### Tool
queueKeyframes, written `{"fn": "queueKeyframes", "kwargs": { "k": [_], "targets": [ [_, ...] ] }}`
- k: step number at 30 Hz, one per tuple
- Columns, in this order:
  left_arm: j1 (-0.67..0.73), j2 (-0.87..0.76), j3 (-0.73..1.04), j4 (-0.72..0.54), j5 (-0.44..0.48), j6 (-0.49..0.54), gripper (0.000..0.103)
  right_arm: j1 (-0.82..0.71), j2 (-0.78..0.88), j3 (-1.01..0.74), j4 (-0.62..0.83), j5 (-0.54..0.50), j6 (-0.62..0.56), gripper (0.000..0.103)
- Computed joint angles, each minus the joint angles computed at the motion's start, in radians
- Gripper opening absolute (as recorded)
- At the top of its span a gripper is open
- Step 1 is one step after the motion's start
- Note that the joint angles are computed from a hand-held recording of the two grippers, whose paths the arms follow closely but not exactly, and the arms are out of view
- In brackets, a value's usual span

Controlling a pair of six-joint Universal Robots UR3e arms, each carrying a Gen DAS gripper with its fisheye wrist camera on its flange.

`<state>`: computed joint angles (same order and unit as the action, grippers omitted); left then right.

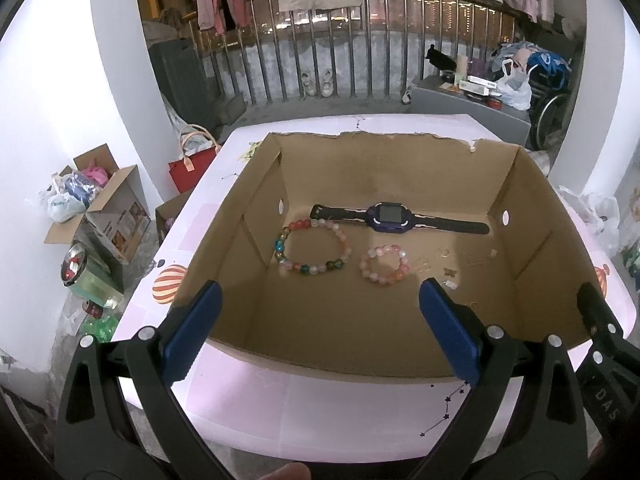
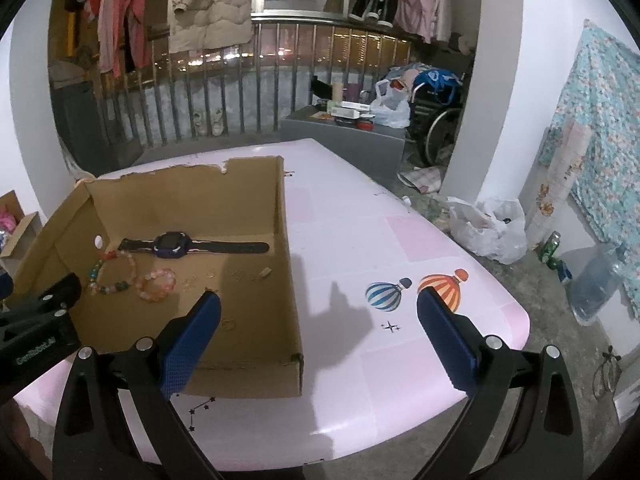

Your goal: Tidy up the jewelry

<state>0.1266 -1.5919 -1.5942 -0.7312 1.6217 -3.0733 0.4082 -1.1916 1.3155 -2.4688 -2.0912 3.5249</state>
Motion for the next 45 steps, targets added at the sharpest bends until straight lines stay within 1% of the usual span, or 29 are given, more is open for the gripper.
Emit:
{"fn": "queueKeyframes", "kwargs": {
  "k": [3, 7, 20, 36, 39, 42, 45],
  "targets": [
    [0.005, 0.009, -0.003, 0.006, 0.011, -0.004, 0.095, -0.001, -0.001, 0.004, -0.010, 0.011, -0.007, 0.096],
    [0.033, 0.039, -0.023, 0.015, -0.008, -0.012, 0.095, 0.005, -0.001, 0.009, -0.024, 0.010, -0.004, 0.096],
    [0.042, 0.037, -0.029, 0.018, -0.020, -0.007, 0.095, 0.030, 0.026, -0.037, -0.015, 0.012, -0.022, 0.096],
    [0.039, 0.034, -0.015, 0.002, -0.031, -0.002, 0.095, 0.053, 0.069, -0.094, 0.018, -0.016, -0.027, 0.096],
    [0.041, 0.036, -0.021, 0.008, -0.032, -0.007, 0.095, 0.067, 0.083, -0.114, 0.030, -0.059, -0.019, 0.096],
    [0.034, 0.027, -0.016, 0.008, -0.024, -0.013, 0.095, 0.066, 0.086, -0.108, 0.007, -0.048, -0.032, 0.096],
    [0.030, 0.024, -0.016, 0.007, -0.023, -0.013, 0.095, 0.063, 0.103, -0.125, 0.018, -0.037, -0.038, 0.096]
  ]
}}
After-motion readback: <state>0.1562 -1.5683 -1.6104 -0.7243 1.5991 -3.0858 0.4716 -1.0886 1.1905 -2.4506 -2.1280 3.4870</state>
